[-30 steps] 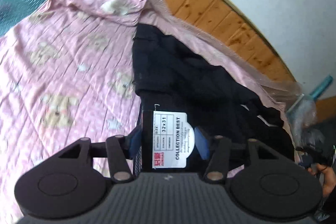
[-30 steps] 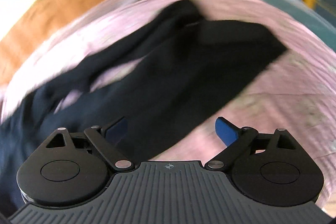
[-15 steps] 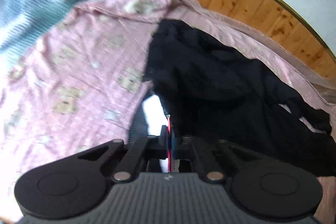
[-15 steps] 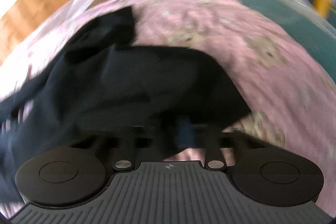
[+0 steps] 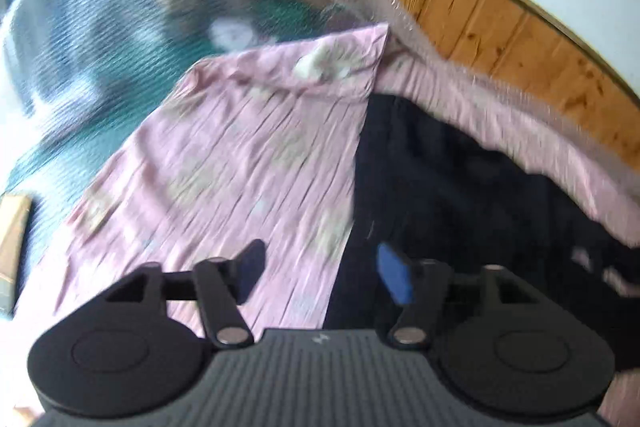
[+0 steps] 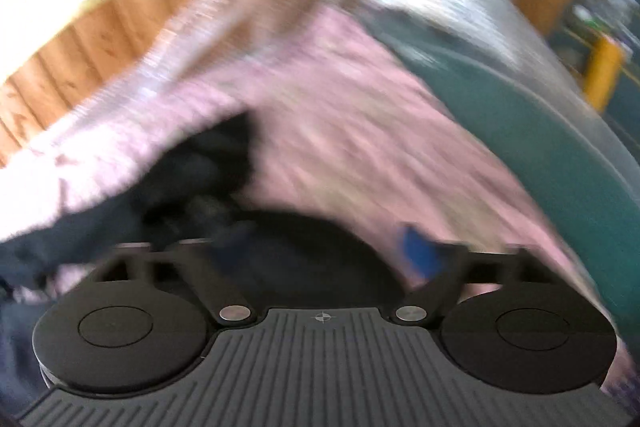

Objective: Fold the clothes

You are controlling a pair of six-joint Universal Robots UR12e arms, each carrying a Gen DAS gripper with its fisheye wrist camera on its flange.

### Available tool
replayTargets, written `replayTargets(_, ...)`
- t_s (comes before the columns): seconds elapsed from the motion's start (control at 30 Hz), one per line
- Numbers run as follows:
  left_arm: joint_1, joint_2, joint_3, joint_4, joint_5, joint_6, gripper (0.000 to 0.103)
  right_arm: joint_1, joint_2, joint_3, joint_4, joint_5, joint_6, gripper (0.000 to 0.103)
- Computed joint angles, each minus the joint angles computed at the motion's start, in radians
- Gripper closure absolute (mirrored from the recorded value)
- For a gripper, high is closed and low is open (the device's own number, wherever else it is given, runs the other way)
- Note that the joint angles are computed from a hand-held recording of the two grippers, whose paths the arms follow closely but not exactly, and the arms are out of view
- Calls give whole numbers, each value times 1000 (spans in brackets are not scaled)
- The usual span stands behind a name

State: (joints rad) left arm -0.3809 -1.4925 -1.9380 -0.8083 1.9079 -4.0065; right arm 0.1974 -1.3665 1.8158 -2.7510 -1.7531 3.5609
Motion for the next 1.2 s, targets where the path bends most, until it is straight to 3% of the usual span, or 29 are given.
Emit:
replayTargets(0.17, 54, -196, 118, 77, -71, 146, 36, 33, 221, -272, 114, 42, 19, 4)
replayTargets(0.23, 62, -260, 160, 81, -84, 169, 36, 37, 297, -377, 224, 42, 51, 4)
replayTargets(0.3, 72, -310, 195, 72, -91, 163, 36, 38, 343, -438, 301, 65, 52, 13)
replayTargets(0.33, 77, -323, 201, 80, -96, 158, 36, 39, 354, -456, 324, 66, 35, 35)
replayTargets(0.37, 83, -334, 204, 92, -100, 151, 36, 44, 361, -468, 336, 49, 11, 82)
replayTargets(0.4, 90, -342, 202, 118, -110, 144, 36, 46, 364, -479, 351, 37, -24, 101)
replayTargets(0.53, 104, -371, 200, 202, -107, 140, 22, 42, 356, -482, 363, -128, -95, 103)
replayTargets(0.6, 107, -396, 217, 202, -116, 145, 22, 33, 356, -476, 403, -245, -57, 103)
replayTargets(0.63, 103, -408, 231, 196, -114, 166, 22, 26, 352, -469, 407, -253, -42, 103)
replayTargets(0.7, 92, -430, 263, 178, -102, 219, 14, 14, 336, -443, 377, -179, -20, 103)
replayTargets(0.77, 79, -452, 289, 157, -68, 246, 9, 1, 321, -416, 345, -99, 2, 78)
replayTargets(0.8, 76, -460, 297, 151, -58, 248, 7, -4, 317, -406, 324, -61, 19, 61)
replayTargets(0.83, 75, -466, 303, 147, -53, 248, 5, -7, 317, -400, 297, -24, 45, 23)
replayTargets(0.87, 70, -474, 312, 141, -37, 269, 16, -7, 318, -393, 268, -2, 66, 7)
replayTargets(0.9, 64, -482, 321, 136, -18, 298, 34, -4, 322, -387, 238, 5, 81, 8)
replayTargets(0.93, 64, -485, 328, 136, -11, 317, 64, -2, 328, -390, 231, 11, 76, 25)
replayTargets(0.97, 65, -486, 334, 139, -9, 333, 89, 1, 337, -404, 253, 16, 48, 50)
replayTargets(1.0, 66, -487, 340, 152, -3, 338, 90, 3, 347, -419, 275, 20, 20, 97)
replayTargets(1.07, 65, -491, 354, 188, 24, 353, 91, 11, 366, -451, 300, -14, -40, 101)
replayTargets(1.13, 57, -499, 373, 215, 85, 346, 91, 20, 384, -482, 313, -103, -66, 101)
replayTargets(1.2, 51, -506, 396, 181, 119, 317, 90, 28, 401, -507, 311, -185, -87, 103)
